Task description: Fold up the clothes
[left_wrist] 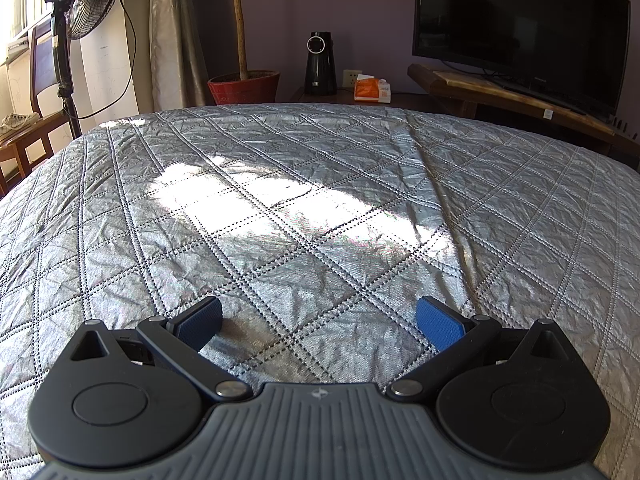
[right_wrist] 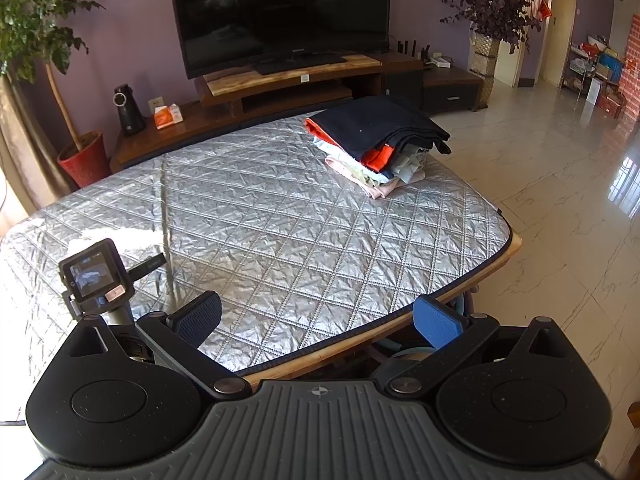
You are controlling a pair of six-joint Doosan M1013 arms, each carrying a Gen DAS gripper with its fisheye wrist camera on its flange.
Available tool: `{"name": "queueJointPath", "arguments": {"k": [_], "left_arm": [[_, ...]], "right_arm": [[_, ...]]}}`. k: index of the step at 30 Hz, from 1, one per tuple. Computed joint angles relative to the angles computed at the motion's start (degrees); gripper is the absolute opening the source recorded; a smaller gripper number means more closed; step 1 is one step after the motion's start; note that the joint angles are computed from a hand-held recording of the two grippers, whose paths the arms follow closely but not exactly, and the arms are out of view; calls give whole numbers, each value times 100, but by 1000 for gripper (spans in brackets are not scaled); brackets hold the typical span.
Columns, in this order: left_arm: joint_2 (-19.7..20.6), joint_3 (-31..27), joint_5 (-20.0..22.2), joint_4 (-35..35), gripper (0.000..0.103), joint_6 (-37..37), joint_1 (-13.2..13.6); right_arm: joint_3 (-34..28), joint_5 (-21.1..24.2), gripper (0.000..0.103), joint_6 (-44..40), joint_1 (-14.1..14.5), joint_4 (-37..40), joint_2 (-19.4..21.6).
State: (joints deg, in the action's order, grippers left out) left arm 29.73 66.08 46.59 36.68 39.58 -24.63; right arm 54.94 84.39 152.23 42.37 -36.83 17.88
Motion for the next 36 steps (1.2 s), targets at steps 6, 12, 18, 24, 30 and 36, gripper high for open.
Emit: {"name": "queueJointPath", "arguments": {"k": [6,12,18,24,30,36], "left_arm": [[0,-1,1,1,103,-1,-1],[0,-1,0,0,103,1,0],[1,-1,0,0,103,1,0],[1,-1,-1,-1,103,2,1],[1,-1,0,-1,103,1,1],[1,-1,0,-1,103,1,1]], "right_arm": [[23,-1,103,28,-8,5,-14],[31,10,103,56,-13,4,-17],[41,14,103,80,-17,9,-21],[47,23,103,105,-18,13,-21],[61,27,103,119,-24,31,-25],[79,30,103,129,-27,48,-30]]}}
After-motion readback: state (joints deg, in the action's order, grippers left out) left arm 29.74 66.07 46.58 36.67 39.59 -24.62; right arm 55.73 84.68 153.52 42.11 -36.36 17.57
